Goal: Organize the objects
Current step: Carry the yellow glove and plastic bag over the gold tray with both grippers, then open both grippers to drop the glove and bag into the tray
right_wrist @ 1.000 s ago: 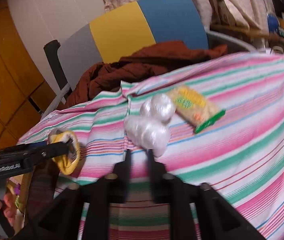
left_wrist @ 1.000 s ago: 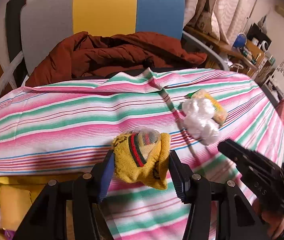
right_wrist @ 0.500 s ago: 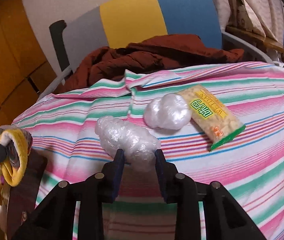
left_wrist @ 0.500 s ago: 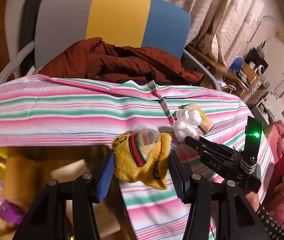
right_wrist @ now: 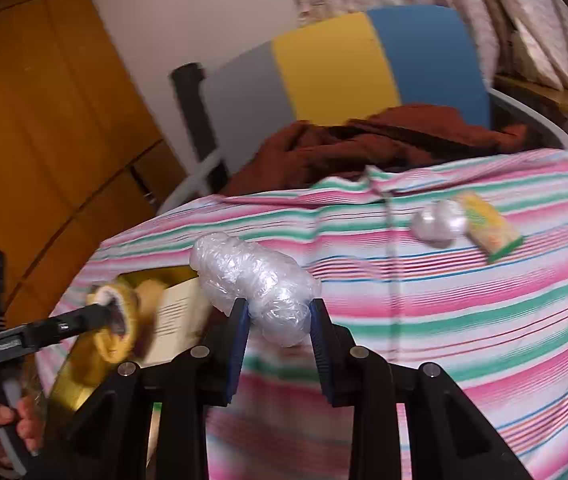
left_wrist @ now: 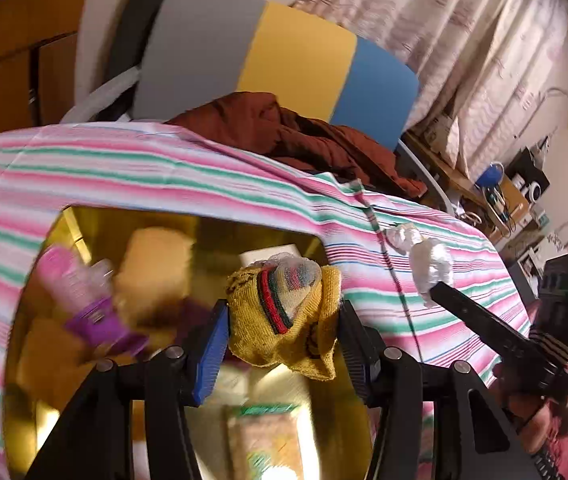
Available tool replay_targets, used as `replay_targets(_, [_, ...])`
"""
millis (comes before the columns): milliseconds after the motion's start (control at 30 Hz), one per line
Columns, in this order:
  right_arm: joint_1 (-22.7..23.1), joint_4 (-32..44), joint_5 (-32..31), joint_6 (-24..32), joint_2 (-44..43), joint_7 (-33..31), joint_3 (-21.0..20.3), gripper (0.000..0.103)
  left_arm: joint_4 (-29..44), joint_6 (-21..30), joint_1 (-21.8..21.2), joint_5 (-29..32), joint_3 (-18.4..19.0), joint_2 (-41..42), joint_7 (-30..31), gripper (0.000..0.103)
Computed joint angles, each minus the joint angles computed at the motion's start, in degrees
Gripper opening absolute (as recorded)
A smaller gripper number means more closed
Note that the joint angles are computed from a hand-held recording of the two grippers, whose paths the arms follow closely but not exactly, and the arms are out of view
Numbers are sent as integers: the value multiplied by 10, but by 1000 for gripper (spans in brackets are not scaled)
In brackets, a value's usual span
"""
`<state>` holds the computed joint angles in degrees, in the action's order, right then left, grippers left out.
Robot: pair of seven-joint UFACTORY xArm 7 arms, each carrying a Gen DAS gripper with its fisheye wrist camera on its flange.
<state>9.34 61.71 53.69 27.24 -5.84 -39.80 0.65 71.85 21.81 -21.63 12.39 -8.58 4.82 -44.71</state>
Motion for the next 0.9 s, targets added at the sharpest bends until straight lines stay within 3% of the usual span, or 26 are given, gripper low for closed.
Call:
replay_targets(133, [20,-17,-18,16,-29,9,14,30,-82,-13,14,-10,0,-66,-19,54])
replay_targets(367, [58,-32,-117,18,-35,65,34,33,-181,2,55,16,-21,-158,-54,54])
replay_targets(467, [64,-34,-161,23,-30,98,41,34,-203,0,56,-8,-24,-174,-31,60])
replay_targets(533, [65,-39,-193,15,-31,120,46,40,-211,4,58,-12,-30,-180,-24,77])
replay_targets(667, [72,-54,-209,4,-43,128,39,42,-226,4,81,15,-53,-196,-61,96])
replay_targets(900, [78,-62,-187,-3,-55,130,22,42,-245,28,139,98,-91,-246,-185,103])
